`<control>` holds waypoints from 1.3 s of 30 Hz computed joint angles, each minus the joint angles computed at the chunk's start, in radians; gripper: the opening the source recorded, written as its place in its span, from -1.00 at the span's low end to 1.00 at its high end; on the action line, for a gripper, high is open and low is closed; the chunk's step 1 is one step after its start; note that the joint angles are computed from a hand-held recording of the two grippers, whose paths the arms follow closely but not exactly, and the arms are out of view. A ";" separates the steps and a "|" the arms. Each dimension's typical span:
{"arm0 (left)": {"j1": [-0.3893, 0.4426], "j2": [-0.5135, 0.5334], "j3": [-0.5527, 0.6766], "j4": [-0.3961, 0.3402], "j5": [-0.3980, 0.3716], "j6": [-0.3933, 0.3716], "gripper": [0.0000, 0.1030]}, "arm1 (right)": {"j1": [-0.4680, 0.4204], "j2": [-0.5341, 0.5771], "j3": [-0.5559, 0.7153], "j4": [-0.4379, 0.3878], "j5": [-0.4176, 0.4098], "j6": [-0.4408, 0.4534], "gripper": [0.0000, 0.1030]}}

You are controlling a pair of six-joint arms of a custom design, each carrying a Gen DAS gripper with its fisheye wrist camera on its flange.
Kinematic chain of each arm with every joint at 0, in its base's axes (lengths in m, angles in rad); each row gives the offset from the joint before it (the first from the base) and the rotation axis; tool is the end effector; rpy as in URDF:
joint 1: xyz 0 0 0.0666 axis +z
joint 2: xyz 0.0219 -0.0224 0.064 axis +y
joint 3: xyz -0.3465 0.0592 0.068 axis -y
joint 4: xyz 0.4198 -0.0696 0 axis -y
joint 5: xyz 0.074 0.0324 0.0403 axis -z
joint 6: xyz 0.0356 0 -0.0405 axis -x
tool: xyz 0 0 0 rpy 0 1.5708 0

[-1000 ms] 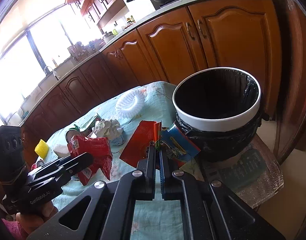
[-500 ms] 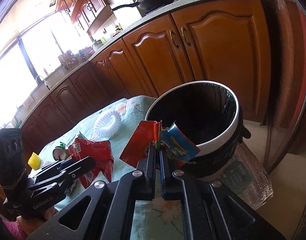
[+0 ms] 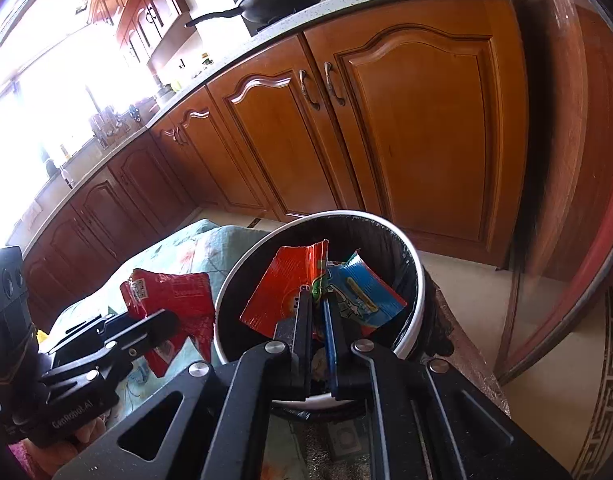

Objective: Collect trash
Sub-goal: 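Open both grippers to drop the wrappers into the bin, then move both grippers back to the remaining trash on the table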

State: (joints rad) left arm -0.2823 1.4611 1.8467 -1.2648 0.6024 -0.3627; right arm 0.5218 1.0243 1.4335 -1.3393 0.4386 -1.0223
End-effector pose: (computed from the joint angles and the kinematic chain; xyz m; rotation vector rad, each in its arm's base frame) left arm 0.4805 -0.1608 0.5606 0.9920 2.1406 -0.6938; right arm 0.3098 0.1602 0.5437 0.7610 2.2654 0.1710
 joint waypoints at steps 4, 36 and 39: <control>-0.031 0.048 0.039 -0.008 -0.030 0.002 -0.41 | -0.045 0.005 -0.008 0.010 -0.038 0.034 -0.85; 0.109 -0.151 -0.171 0.027 -0.019 0.044 0.55 | 0.071 -0.049 -0.057 0.081 0.001 -0.099 0.73; 0.173 -0.197 -0.214 0.000 0.021 0.026 0.55 | 0.125 -0.036 -0.051 0.080 0.030 -0.135 0.75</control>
